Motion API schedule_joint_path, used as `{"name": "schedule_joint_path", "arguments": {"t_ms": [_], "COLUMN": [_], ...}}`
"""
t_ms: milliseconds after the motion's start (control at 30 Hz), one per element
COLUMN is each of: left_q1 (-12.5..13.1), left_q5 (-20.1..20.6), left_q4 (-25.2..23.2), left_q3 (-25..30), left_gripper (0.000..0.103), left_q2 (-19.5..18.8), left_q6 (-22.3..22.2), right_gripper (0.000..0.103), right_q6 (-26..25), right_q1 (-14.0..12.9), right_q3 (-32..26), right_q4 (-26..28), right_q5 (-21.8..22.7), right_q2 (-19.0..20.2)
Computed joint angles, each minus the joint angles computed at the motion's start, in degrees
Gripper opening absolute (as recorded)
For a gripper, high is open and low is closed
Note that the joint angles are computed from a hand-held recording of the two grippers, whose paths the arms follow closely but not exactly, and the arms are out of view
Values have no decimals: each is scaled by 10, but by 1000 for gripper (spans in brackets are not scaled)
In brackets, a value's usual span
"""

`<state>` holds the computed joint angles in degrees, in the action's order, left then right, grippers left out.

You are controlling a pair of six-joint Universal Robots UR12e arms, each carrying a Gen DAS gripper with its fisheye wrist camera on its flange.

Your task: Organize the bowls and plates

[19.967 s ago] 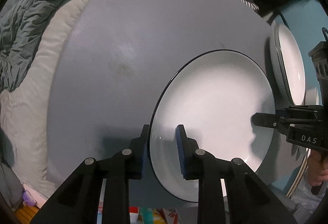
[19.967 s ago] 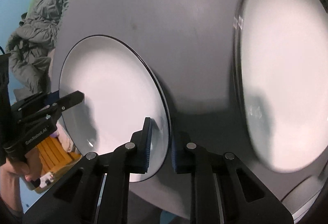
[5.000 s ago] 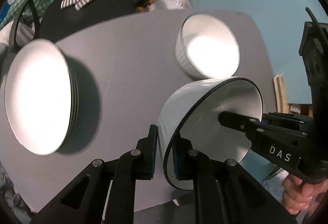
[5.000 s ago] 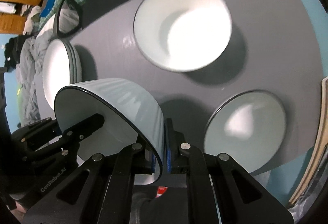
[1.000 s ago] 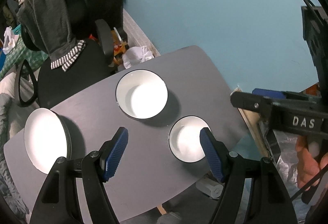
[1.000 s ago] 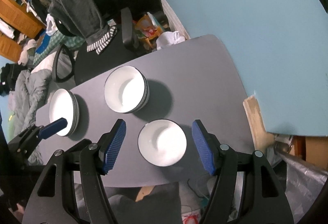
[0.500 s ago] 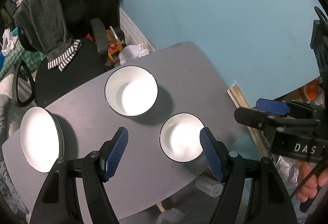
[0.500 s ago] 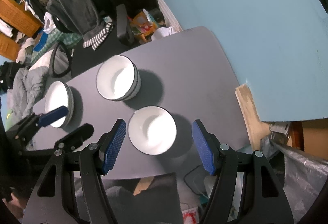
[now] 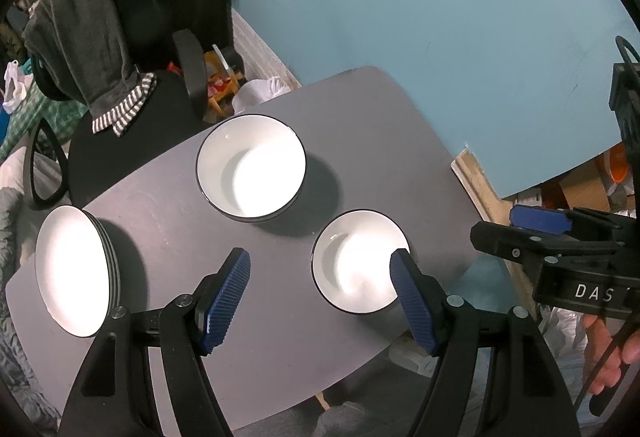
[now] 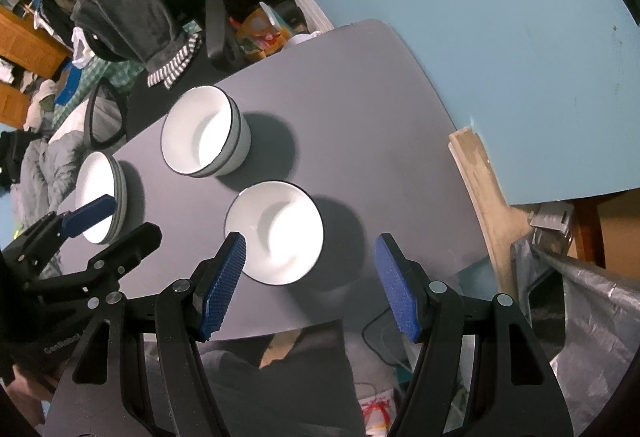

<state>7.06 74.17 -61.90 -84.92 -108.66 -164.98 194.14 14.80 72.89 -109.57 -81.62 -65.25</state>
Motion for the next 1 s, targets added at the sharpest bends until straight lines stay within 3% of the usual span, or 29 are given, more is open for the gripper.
{"name": "schedule_joint_path", "arguments": {"t_ms": [567, 1000], "left_q1": [-11, -10], "left_q5": [45, 24], "left_q4": [-8, -36], "left_q3": [-11, -5], "left_gripper": [74, 74], "left_q2": [-19, -56], "left_q6": [26, 17], "right_gripper": [67, 67], "right_q6": [-18, -6], "right_q1": [-2, -9], "right_q3": [20, 37], "right_q4": [-7, -13], "right_q5": [9, 32], "right_q2": [12, 42]}}
